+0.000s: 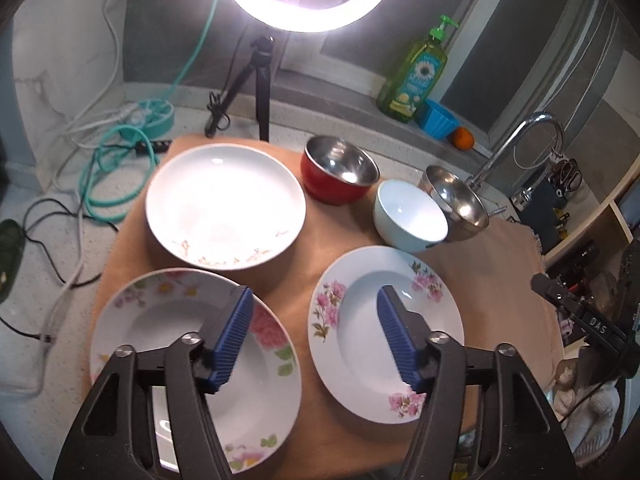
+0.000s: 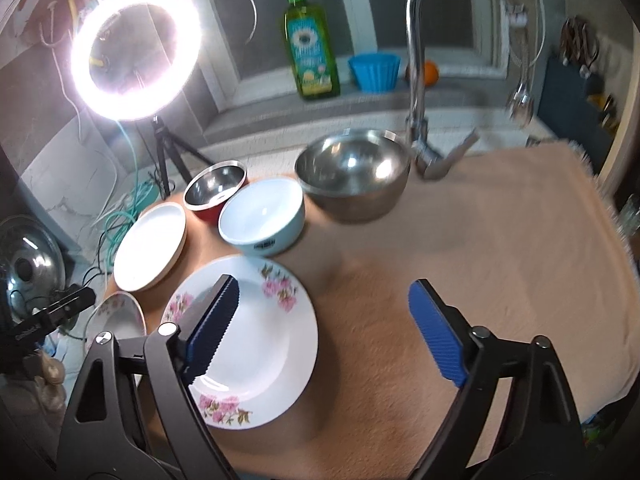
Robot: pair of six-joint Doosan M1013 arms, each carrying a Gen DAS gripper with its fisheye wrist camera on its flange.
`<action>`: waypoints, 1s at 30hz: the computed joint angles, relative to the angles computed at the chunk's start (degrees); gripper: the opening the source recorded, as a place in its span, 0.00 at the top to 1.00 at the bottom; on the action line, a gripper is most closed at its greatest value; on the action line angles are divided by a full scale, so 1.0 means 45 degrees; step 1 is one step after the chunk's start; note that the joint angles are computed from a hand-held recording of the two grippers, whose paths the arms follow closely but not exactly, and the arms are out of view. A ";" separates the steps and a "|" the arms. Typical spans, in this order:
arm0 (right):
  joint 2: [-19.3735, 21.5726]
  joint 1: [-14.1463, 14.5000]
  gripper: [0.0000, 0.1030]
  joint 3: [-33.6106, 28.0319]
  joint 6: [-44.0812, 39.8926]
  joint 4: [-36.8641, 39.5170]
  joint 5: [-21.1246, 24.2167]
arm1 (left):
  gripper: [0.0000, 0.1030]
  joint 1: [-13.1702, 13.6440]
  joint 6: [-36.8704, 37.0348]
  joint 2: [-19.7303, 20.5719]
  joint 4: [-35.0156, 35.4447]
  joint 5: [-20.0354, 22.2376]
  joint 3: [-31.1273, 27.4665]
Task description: Organize plates and bowls
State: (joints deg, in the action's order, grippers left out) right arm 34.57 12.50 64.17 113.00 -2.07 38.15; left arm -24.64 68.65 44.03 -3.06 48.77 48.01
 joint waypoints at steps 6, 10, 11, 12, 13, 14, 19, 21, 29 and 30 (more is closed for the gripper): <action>0.0643 -0.0338 0.39 -0.0475 -0.1549 0.2497 0.1044 | 0.61 0.0117 0.0846 0.0631 -0.1257 0.0992 -0.0778; 0.1072 -0.0565 0.53 -0.0802 -0.2263 0.3960 0.1729 | 0.71 0.0120 0.1207 0.1049 -0.1530 0.1584 -0.1364; 0.1155 -0.0588 0.57 -0.0876 -0.2359 0.4097 0.1840 | 0.72 0.0138 0.1261 0.1171 -0.1638 0.1756 -0.1534; 0.1240 -0.0615 0.59 -0.0959 -0.2450 0.4261 0.1982 | 0.73 0.0166 0.1313 0.1323 -0.1786 0.1977 -0.1762; 0.1290 -0.0636 0.62 -0.1004 -0.2523 0.4437 0.2089 | 0.76 0.0185 0.1385 0.1447 -0.1902 0.2153 -0.1949; 0.1358 -0.0670 0.64 -0.1069 -0.2612 0.4630 0.2191 | 0.77 0.0193 0.1459 0.1581 -0.1949 0.2355 -0.2166; 0.1758 -0.0805 0.67 -0.1516 -0.2882 0.5495 0.2763 | 0.78 0.0249 0.1444 0.2149 -0.2102 0.3183 -0.3080; 0.1886 -0.0852 0.67 -0.1670 -0.3053 0.5851 0.3083 | 0.78 0.0285 0.1423 0.2347 -0.2211 0.3514 -0.3408; 0.2143 -0.0915 0.73 -0.1868 -0.2995 0.6389 0.3600 | 0.80 0.0369 0.1273 0.2853 -0.2547 0.4370 -0.4242; 0.2170 -0.0924 0.75 -0.1886 -0.3016 0.6442 0.3646 | 0.81 0.0374 0.1288 0.2898 -0.2566 0.4448 -0.4313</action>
